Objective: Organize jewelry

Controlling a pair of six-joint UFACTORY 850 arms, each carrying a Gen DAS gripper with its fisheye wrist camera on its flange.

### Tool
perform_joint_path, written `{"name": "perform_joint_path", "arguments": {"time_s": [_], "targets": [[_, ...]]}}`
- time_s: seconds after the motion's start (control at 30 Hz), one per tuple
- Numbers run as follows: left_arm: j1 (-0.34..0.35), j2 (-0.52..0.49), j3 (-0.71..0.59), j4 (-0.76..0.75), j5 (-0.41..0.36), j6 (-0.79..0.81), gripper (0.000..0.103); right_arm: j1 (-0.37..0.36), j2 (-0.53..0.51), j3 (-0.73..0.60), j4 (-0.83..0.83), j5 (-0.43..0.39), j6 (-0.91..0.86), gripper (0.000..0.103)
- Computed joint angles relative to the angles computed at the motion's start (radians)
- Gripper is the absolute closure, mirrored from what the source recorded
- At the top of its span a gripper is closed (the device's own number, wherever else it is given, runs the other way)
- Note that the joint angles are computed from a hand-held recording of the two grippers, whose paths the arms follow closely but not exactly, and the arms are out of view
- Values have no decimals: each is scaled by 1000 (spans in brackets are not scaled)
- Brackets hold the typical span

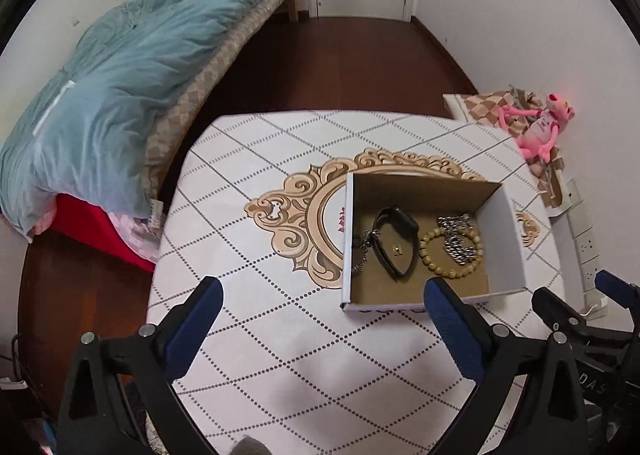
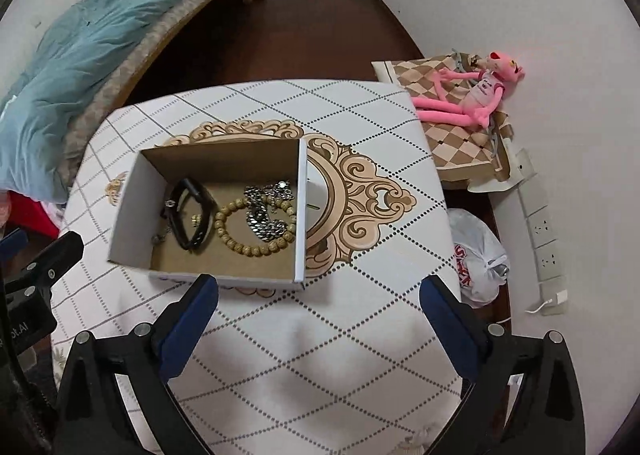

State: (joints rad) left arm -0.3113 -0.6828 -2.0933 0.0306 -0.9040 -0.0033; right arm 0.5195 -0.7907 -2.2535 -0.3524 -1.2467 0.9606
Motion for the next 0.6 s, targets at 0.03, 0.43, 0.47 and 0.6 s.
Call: {"name": "perform_joint_path", "arguments": {"time_s": [0.03, 0.43, 0.47, 0.6], "targets": [[0, 21, 19, -3, 11, 2, 0, 8, 11, 4, -11, -4, 9, 1], [15, 264, 206, -48, 99, 26, 0, 125, 140, 3, -206, -83, 132, 1], [16, 279, 215, -49, 95, 26, 0, 134, 146, -2, -219, -92, 138, 1], [22, 347, 255, -67, 104, 44, 0, 177, 176, -15, -271, -126, 165, 1]]}}
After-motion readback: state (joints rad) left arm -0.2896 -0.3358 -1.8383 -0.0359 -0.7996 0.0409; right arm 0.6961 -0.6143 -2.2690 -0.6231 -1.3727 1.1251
